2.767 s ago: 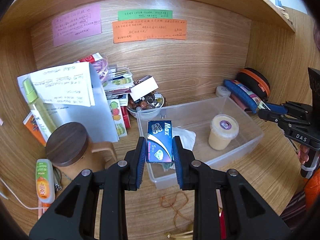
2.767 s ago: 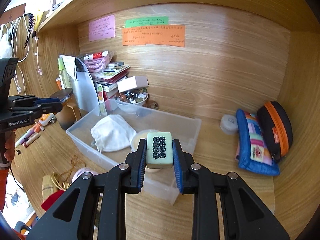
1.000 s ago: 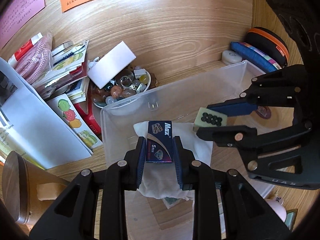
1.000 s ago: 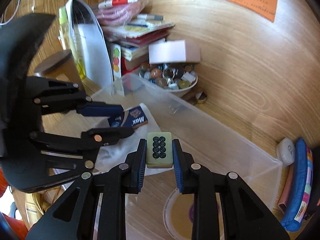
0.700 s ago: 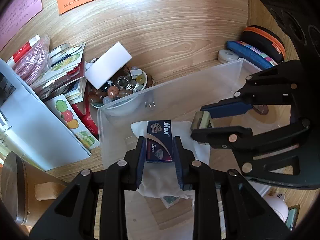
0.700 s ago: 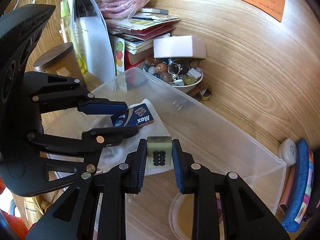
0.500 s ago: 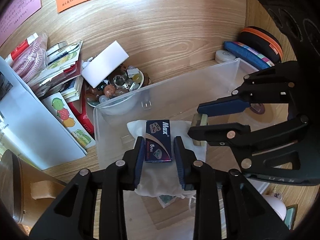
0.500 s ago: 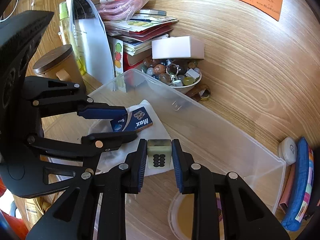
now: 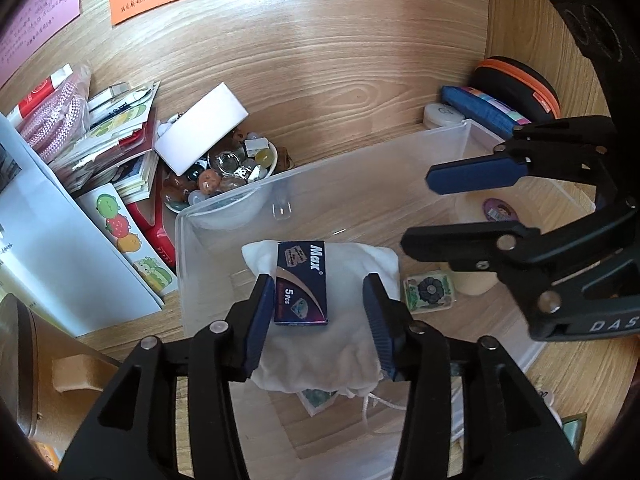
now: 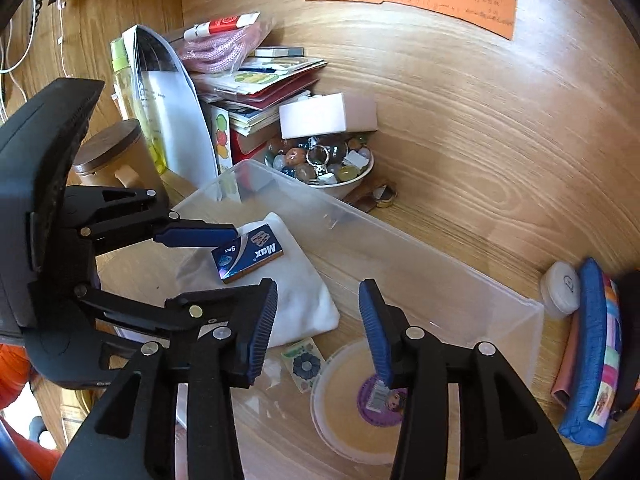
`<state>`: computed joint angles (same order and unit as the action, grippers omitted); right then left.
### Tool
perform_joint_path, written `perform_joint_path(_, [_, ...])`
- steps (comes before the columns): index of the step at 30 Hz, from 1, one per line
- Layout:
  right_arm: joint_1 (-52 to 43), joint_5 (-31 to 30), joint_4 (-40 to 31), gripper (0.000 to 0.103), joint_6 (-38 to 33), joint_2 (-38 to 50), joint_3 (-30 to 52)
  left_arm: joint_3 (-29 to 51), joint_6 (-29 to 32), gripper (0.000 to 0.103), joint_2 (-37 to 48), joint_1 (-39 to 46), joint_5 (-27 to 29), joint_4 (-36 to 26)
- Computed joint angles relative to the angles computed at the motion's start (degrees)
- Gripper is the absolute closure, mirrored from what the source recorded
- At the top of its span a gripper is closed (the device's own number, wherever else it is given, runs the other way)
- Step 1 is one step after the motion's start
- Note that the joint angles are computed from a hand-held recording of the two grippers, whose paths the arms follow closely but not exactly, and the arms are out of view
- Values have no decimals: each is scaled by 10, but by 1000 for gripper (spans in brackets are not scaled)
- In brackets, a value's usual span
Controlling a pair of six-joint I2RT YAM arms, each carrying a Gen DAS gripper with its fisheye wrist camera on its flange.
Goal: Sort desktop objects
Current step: 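Open the left tool over the cloth while the right tool releases the tile into the bin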
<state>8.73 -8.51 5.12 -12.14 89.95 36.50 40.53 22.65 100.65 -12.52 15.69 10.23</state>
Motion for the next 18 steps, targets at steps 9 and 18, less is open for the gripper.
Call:
perform_joint_path(9, [-43,-2,-18,41,-7,-109,-59,-6,-27,21,-48,16,-1,-26])
perform_joint_path(18, [-88,-31,-82,32,-21,-265,-123,-46,-52,8,-165,63,14,-70])
